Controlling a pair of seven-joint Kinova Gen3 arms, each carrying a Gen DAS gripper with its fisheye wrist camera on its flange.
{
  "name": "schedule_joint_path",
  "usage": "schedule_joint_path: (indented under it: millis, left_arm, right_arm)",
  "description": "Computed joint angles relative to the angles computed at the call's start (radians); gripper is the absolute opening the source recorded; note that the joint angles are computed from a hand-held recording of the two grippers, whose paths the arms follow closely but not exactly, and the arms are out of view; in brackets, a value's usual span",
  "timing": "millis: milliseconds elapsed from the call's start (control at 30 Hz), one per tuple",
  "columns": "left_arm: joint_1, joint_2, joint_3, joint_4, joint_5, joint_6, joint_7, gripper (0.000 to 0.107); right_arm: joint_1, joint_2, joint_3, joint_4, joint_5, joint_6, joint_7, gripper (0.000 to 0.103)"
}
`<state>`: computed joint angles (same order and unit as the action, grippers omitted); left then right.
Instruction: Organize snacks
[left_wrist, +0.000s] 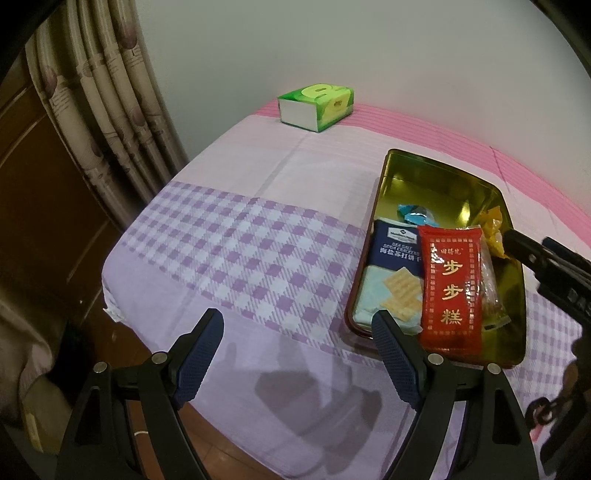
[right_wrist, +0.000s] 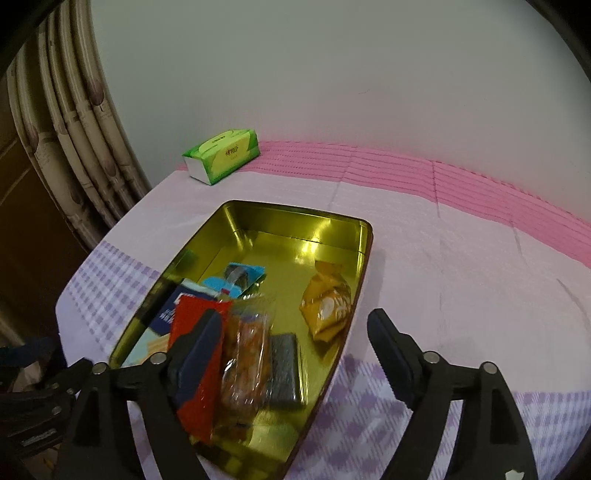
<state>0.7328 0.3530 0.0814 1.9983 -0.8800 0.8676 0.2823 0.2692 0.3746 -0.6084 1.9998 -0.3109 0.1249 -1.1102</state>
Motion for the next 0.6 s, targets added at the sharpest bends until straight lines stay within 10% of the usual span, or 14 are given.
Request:
schedule_joint_path:
  millis: [333, 600]
  left_arm:
    - [0.017, 0.015, 0.006, -0.021, -0.005, 0.022, -0.032, 0.083]
    - [0.023, 0.022, 0.006, -0.03, 0.004, 0.028, -0.053, 0.083]
  right_arm:
    - [-0.011, -0.101, 0.011, 0.092, -0.03, 0.021, 0.019, 0.093]
    - [-0.15, -0.121, 0.174, 0.132, -0.072, 0.058, -0.008, 0.097]
